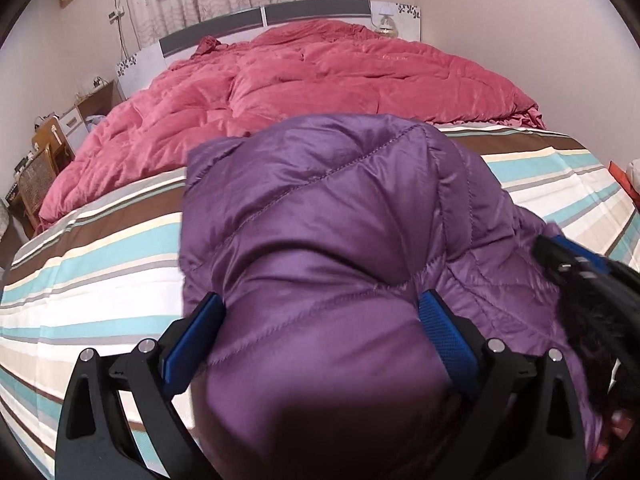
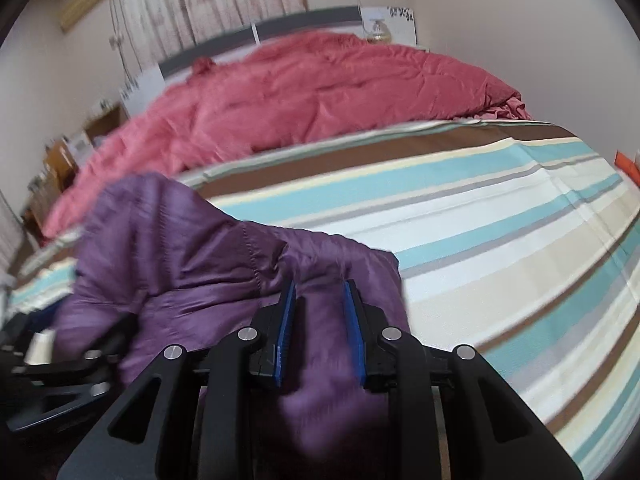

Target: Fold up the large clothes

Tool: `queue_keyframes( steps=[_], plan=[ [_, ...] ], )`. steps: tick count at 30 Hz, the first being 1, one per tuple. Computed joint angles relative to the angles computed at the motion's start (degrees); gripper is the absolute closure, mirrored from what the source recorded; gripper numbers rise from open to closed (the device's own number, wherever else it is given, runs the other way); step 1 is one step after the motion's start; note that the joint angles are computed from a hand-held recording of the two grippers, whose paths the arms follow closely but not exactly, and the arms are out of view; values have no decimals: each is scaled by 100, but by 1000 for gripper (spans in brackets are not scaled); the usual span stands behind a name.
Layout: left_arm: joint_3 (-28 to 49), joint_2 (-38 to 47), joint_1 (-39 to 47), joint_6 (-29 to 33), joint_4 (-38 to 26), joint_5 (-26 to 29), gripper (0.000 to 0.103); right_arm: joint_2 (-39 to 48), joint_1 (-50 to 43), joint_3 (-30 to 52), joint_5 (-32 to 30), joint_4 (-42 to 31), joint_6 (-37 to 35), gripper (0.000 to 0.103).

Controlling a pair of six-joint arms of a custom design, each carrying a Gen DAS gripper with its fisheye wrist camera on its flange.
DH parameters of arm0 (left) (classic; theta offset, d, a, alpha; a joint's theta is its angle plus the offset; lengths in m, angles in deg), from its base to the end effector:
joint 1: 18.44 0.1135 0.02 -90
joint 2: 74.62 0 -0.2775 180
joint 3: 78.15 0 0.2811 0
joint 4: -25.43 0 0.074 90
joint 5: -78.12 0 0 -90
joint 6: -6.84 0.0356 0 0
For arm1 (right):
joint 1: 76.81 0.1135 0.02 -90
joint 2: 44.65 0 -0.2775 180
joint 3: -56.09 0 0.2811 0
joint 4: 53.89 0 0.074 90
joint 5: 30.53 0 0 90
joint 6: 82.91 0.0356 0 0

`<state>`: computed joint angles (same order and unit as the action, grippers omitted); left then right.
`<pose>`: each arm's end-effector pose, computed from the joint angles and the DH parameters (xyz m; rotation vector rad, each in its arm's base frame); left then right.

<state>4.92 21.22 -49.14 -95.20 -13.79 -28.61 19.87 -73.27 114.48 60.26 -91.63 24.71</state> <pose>0.3397 -0.1898 0.2423 0.2717 2.4107 0.0277 0.2587 0.0155 0.2580 0.2939 2.3239 0.1673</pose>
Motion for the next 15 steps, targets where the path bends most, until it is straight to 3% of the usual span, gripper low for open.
queue_keyframes(
  steps=[5,8,12,15],
  plan=[
    [-894,-949,-211,-77,291,-101,5,-1399,501,-461,-24,-618,297,79],
    [-1380,-1403,-398,-145,415,-152,5,-1390,862,-730,453,-713,296,79],
    [-1708,-1363,-571,62,794,-376,5,-1327,752,-1274,327,-42,238,79],
    [-1642,-1341,-554,86,667,-342,5,-1251,908,-1112,534,-248,240,79]
  ],
)
